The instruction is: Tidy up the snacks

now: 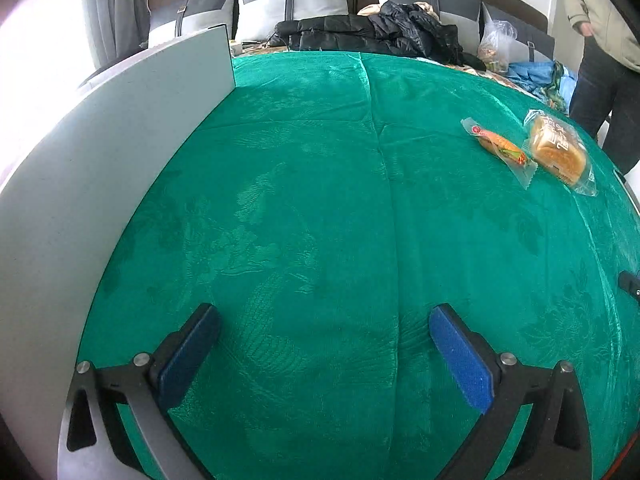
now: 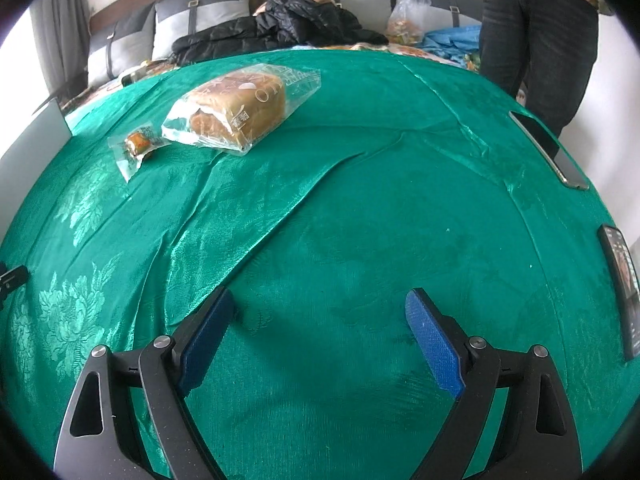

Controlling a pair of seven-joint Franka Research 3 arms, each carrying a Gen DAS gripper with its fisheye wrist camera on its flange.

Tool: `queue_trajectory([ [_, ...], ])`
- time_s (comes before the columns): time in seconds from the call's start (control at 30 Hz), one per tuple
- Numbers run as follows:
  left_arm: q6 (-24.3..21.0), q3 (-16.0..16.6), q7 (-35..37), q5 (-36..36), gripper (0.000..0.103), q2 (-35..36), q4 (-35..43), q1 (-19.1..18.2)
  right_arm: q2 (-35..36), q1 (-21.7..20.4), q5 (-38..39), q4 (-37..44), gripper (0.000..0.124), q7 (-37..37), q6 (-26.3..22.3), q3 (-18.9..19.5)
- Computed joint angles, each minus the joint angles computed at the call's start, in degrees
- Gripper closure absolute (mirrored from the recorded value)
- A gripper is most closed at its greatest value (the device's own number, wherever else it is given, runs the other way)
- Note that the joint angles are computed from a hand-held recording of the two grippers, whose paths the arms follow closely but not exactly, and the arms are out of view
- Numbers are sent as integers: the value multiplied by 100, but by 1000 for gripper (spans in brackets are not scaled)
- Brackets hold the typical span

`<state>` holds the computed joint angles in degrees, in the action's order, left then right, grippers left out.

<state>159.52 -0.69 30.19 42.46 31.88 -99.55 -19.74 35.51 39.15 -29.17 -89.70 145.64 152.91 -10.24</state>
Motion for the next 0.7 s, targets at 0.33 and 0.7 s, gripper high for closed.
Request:
queue_trajectory([
  [0.33, 0, 5, 9, -8, 0, 13, 14, -5, -17, 9, 5, -25, 34, -3, 9, -14],
  [0.7, -590, -270, 222, -510, 0, 13, 138, 113, 165, -6, 56, 194, 34, -30, -27, 8],
])
